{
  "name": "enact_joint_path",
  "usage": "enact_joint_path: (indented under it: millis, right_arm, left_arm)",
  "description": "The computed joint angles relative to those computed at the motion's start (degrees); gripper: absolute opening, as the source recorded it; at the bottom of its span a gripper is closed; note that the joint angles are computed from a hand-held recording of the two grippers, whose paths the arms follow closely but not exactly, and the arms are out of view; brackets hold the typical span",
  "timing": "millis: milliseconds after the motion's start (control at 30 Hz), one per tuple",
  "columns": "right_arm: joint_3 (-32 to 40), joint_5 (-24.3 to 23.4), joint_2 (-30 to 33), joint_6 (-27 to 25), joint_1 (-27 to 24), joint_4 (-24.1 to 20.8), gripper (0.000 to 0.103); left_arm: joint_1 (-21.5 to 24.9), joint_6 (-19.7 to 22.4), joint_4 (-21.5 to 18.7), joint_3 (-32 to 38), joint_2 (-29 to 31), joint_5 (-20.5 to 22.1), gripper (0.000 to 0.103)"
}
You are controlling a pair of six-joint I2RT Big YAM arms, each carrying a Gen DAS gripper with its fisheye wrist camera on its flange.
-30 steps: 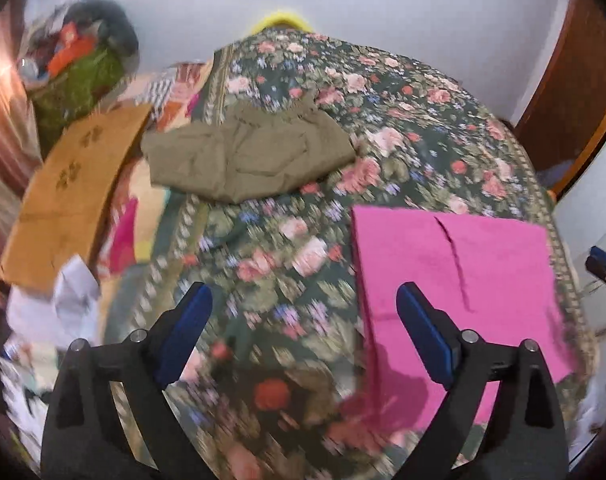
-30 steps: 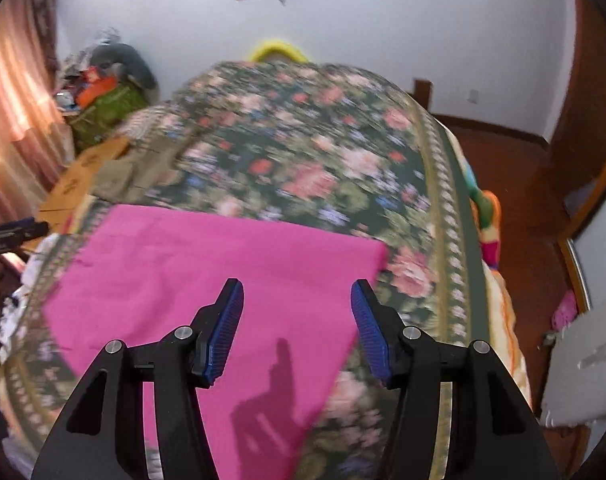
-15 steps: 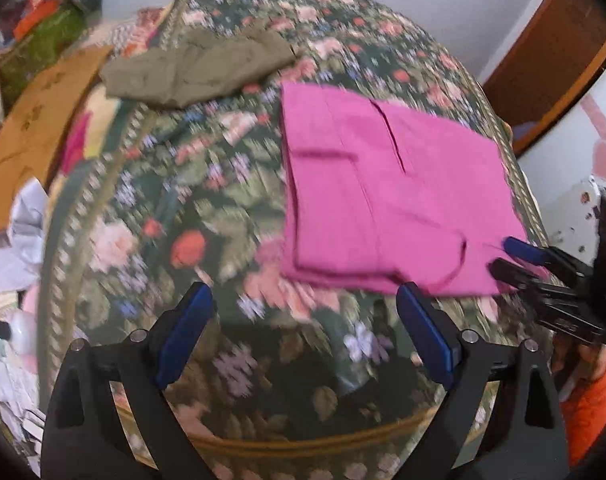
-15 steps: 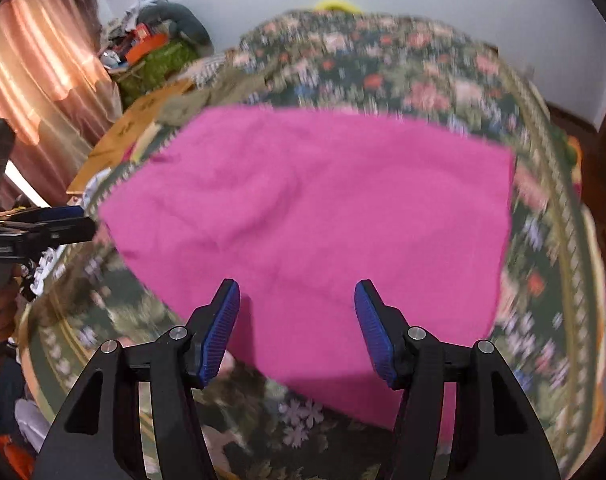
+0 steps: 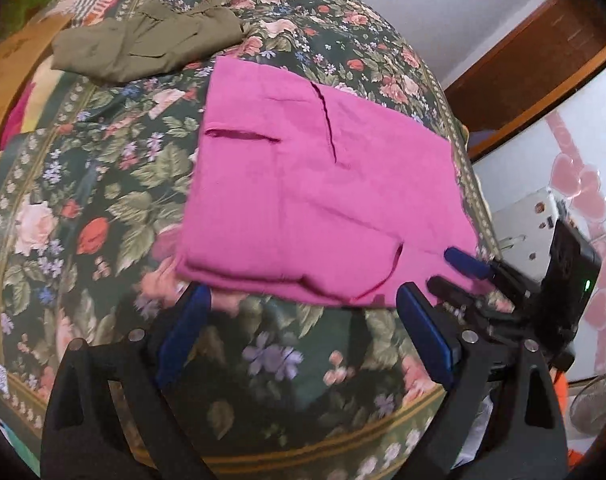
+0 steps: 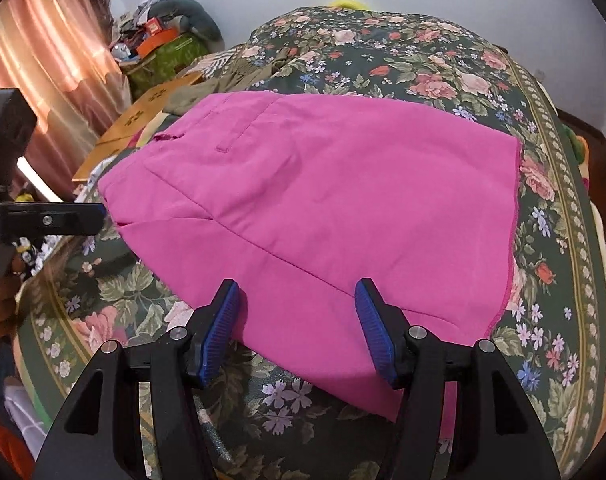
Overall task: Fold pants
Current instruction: 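Grasp the folded pink pants edge with the left gripper and lift it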
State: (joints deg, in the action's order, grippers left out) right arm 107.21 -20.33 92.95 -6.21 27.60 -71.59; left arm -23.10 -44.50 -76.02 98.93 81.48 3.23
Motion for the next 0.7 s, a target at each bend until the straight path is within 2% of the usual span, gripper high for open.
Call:
enact_joint_path:
  millis: [167, 200, 233, 300, 400, 567, 700]
  right_arm:
    - [-0.3, -0.6, -0.1, 0.5, -0.1, 0.3, 0.056]
    - [-0.3, -0.7, -0.2, 0.6, -0.1, 0.4, 0.056]
    - [-0.5, -0.8, -0.3, 0.6, -0.1, 0.5, 0.056]
    - [-0.6, -1.3, -0.3, 0.7, -0.3, 0.6, 0.056]
    - [-0.5, -2.0, -0.2, 0.8, -0.5, 0.4, 0.056]
    - [0.2, -1.5, 0.0, 0.5, -0.4, -0.4, 0.056]
    - [0.3, -2.2, -0.3, 0.8, -0.7, -1.4, 0.056]
  left_arm:
    - [1.9, -2.5, 3.1, 0.1, 1.1, 2.1, 0.095]
    - [2.0, -2.7, 3.1, 0.5, 1.4, 1.5, 0.088]
    - [2.0, -3.0, 2.2, 1.3, 1.9, -0.1, 0.083]
    - [1.7, -3.0, -0.4, 3.1, 3.1, -3.9, 0.053]
    - [1.7, -2.5, -1.2, 3.6, 3.4, -6.3, 0.034]
    - [-1.0, 1.0, -3.2, 5.7, 4.4, -13.7, 0.026]
    - [-4.2, 4.8, -5.7, 7.6, 4.5, -24.3, 0.022]
